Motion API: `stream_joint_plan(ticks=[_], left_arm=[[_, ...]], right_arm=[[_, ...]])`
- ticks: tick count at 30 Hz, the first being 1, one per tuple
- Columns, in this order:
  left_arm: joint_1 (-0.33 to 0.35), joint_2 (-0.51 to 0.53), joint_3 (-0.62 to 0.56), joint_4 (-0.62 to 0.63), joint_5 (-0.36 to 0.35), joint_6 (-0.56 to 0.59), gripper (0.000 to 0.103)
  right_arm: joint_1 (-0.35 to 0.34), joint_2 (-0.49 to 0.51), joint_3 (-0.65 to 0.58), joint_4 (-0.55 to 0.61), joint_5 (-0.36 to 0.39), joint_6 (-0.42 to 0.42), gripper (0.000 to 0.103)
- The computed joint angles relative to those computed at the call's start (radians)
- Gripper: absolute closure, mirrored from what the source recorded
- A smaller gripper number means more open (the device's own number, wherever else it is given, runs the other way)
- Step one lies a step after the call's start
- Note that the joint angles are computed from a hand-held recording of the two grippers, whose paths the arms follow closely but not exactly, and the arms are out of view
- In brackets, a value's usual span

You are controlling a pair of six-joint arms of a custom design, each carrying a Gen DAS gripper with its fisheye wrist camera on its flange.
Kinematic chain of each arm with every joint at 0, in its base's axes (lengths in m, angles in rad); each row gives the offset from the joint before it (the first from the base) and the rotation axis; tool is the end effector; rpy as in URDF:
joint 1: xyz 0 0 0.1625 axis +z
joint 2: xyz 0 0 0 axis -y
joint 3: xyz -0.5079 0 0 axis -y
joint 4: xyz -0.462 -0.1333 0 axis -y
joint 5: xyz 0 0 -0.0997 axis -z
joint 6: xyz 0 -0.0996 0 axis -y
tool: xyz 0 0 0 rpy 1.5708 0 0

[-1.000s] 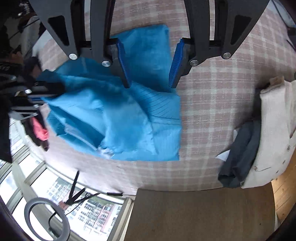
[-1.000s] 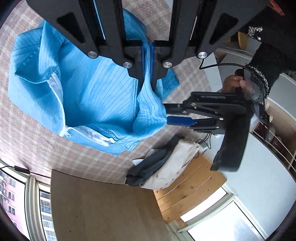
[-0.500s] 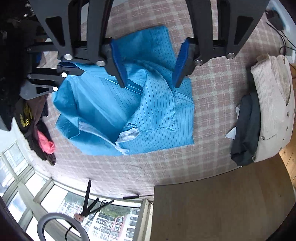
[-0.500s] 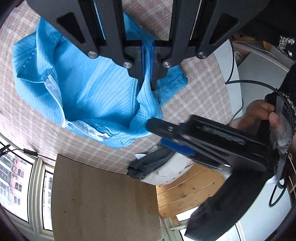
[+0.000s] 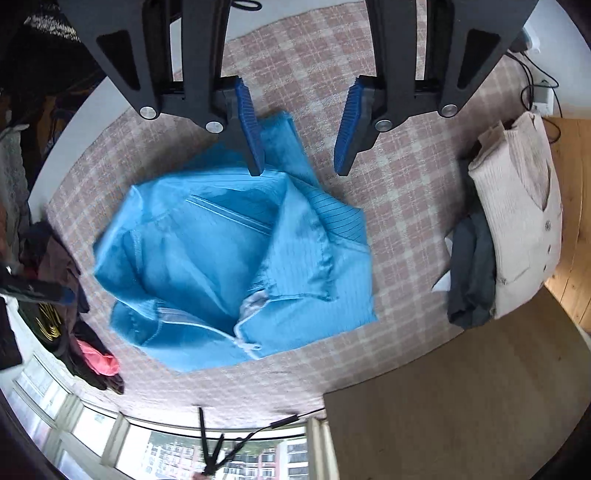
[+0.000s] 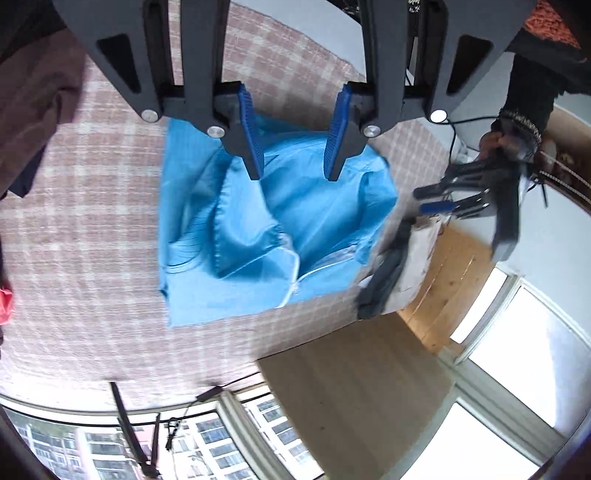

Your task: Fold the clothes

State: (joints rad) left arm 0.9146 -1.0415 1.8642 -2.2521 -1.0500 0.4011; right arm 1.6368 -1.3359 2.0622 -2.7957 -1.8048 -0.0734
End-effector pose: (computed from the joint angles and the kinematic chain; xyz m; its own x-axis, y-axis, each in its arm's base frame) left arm -0.2561 -0.6323 0.1627 -0.3575 0.8446 -0.3985 0.8077 0.4938 0.3221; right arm 0.1494 -0.5889 0.3122 -0.9711 -0.0179 0.2382 -0.1295 0.8774 -0.4620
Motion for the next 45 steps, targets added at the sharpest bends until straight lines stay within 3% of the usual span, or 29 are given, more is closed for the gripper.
stream_joint_plan(ticks=[4,8,12,13,14,16,17,18,19,22,26,28,31,35,38,42,45], left_arm=[[-0.066,-0.026,0.081,-0.056,-0.036,0.263,0.052],[-0.097,0.009,0.132,-0.099,0.0,0.493,0.052],[-0.075,0.07,0.107,-0.098,0.023,0.529,0.053],[-0.068,0.084,0.097,-0.095,0.025,0.52,0.055],[-0.061,0.094,0.086,-0.091,0.022,0.51,0.073],[-0.05,0.103,0.065,-0.079,0.005,0.489,0.096],[-0.044,0.108,0.055,-0.073,-0.004,0.479,0.098],[-0.04,0.108,0.048,-0.072,-0.013,0.471,0.098],[-0.038,0.1,0.044,-0.076,-0.022,0.467,0.1],[-0.033,0.069,0.044,-0.091,-0.057,0.452,0.101],[-0.027,0.032,0.088,-0.075,-0.114,0.463,0.101],[-0.026,0.046,0.121,-0.083,-0.092,0.486,0.101],[-0.023,0.077,0.16,-0.12,-0.049,0.505,0.095],[-0.014,0.075,0.135,-0.068,-0.068,0.466,0.088],[-0.008,0.03,0.105,0.013,-0.097,0.425,0.072],[0.021,-0.029,0.028,0.124,-0.178,0.328,0.065],[0.041,-0.022,-0.023,0.084,-0.189,0.282,0.065]], right_arm=[[0.017,0.056,-0.064,0.131,-0.101,0.093,0.069],[0.01,0.086,-0.099,0.246,-0.102,0.204,0.069],[-0.013,0.098,-0.11,0.293,-0.057,0.303,0.069],[-0.02,0.107,-0.118,0.303,-0.046,0.325,0.069],[-0.027,0.117,-0.124,0.303,-0.036,0.341,0.069],[-0.042,0.13,-0.119,0.269,-0.01,0.363,0.07],[-0.043,0.131,-0.113,0.248,-0.008,0.362,0.076],[-0.042,0.131,-0.106,0.228,-0.01,0.359,0.09],[-0.034,0.127,-0.098,0.205,-0.022,0.339,0.093],[0.018,0.095,-0.056,0.098,-0.101,0.263,0.097],[0.112,0.093,-0.014,-0.014,-0.306,0.131,0.098],[0.135,0.115,-0.003,-0.03,-0.396,0.095,0.098],[0.125,0.163,0.0,0.006,-0.487,0.104,0.099],[0.08,0.149,0.032,0.008,-0.419,0.133,0.097],[0.078,0.098,0.049,0.06,-0.357,0.168,0.091],[0.093,0.005,0.092,0.005,-0.26,0.124,0.08],[0.103,0.005,0.074,-0.112,-0.242,0.037,0.08]])
